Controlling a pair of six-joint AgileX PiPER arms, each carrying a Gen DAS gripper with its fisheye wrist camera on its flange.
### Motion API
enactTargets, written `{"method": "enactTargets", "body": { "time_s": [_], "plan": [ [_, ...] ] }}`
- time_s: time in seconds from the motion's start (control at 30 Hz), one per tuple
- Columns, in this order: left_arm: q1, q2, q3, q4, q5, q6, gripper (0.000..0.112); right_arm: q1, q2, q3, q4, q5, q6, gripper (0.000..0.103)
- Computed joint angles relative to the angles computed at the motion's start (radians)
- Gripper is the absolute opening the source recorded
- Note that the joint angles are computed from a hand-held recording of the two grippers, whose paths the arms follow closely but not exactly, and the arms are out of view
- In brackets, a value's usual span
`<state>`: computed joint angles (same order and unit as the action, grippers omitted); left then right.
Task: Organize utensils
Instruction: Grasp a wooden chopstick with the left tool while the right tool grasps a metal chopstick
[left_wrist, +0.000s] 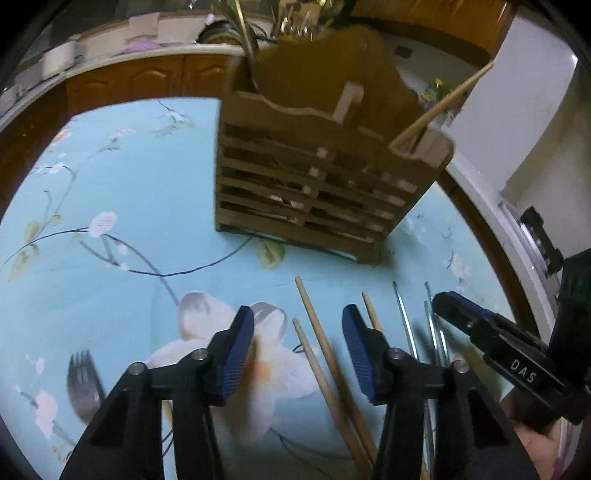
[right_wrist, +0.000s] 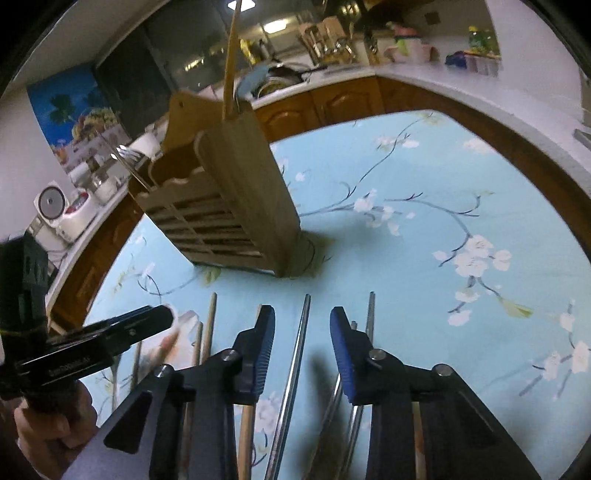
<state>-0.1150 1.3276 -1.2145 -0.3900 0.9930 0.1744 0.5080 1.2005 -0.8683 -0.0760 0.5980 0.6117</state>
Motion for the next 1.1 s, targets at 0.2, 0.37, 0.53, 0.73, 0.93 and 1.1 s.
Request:
{"method": "enactTargets", "body": {
  "time_s": [0.2, 0.37, 0.53, 0.73, 0.93, 1.1],
  "plan": [
    [-0.060, 0.137, -0.082, 0.055, -0.021, -0.048, 0.038, -0.014, 0.079, -0.038, 0.044, 0.022, -0.084, 0.019],
    [-0.109, 0.184, -0.093, 0.111, -0.055, -0.097, 0.026, 0.014, 0.137, -0.073, -0.015, 0.040, -0.072, 0.017],
    [-0.197, 0.196, -0.084, 0.220, -0.100, -0.127, 0.011, 0.075, 0.179, -0.119, -0.148, 0.100, 0.001, 0.014],
    [-0.240, 0.198, -0.061, 0.237, -0.149, -0.136, 0.005, 0.062, 0.166, -0.111, -0.126, 0.095, -0.001, 0.006],
    [-0.187, 0.138, -0.016, 0.122, -0.161, -0.070, 0.003, 0.048, 0.081, -0.085, -0.057, 0.066, 0.009, 0.004],
    [-0.106, 0.028, 0.018, -0.009, -0.132, 0.019, 0.003, 0.059, -0.025, -0.090, -0.060, 0.088, 0.046, 0.004]
  ]
}}
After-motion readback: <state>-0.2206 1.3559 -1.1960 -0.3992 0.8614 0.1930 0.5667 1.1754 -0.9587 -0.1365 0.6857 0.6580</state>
